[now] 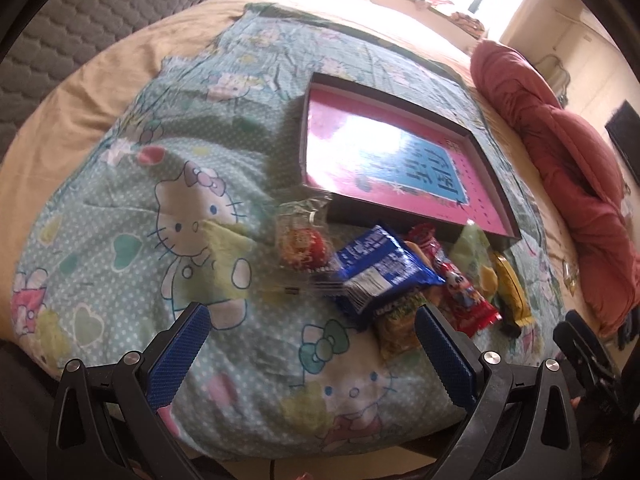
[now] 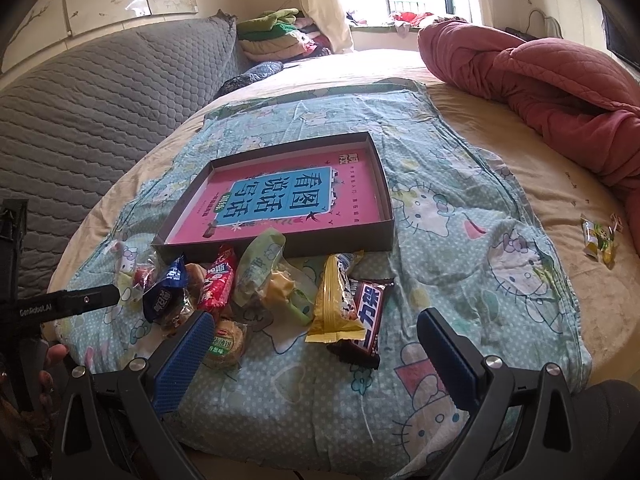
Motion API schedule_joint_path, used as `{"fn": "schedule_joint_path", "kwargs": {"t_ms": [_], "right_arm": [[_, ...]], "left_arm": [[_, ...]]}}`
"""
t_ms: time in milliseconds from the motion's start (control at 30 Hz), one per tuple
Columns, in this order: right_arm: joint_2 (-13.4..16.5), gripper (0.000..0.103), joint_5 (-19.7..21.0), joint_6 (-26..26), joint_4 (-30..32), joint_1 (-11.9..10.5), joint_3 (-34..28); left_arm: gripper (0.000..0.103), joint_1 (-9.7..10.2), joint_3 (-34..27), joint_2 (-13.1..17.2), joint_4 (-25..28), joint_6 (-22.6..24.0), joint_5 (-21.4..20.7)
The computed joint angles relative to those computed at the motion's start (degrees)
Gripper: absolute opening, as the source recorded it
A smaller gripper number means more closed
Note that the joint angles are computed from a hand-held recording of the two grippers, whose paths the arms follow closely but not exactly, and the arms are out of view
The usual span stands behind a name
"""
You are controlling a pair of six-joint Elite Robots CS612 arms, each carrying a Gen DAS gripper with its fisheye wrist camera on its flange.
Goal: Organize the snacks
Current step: 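Grasp the yellow wafer bar with the right tool while the left tool grasps the wrapped round cake, then carry the round cake into the tray with the left tool while the right tool carries the wafer bar there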
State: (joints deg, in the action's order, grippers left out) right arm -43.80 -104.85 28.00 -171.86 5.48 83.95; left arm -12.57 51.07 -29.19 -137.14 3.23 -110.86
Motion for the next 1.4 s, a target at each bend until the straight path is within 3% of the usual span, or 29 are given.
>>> {"fn": "schedule_joint_path", "kwargs": {"t_ms": [200,467,600,767,833,1033,1200,1400], "right_arm": [[0.53,0.102,0.30,-0.10,1.47,-0.47,-0.92],[1.68,0.099,0.96,0.90,8.48,-1.78,-3.57],[2.70,0.078,2.81,-1.92,11.68,-2.05,-5.43],[3.72,0.059,2.21,-5.01,14.55,-1.69,-7.16],[4.07,0.046,1.13,-5.95,15.49,-1.53,-7.78],[5.13,0.031,-0.30,-9.80,15.28,-1.62,-9.35],[6.59,0.029,-0.44,-12.02,16.61,-1.84,-11.49],[6.16,0.024,5.43,-9.07,13.79,-3.36,-10.12]], "left_arm": [[0.102,-0.14,-3.07,1.86,1.55,-1.33,1.99],[0.102,-0.18,-8.86,5.31,3.11,-2.27,2.92],[0.102,-0.32,-10.44,6.31,4.20,-1.62,3.72],[0.102,-0.38,-11.25,7.01,3.90,-1.52,3.97],[0.102,-0.44,-11.26,7.10,3.48,-1.13,4.23],[0.101,-0.38,-12.81,8.07,3.57,-1.68,2.55],[0.084,-0.63,-14.34,8.95,5.05,-1.36,1.62],[0.057,-1.07,-14.43,9.17,4.49,-0.54,2.20]]}}
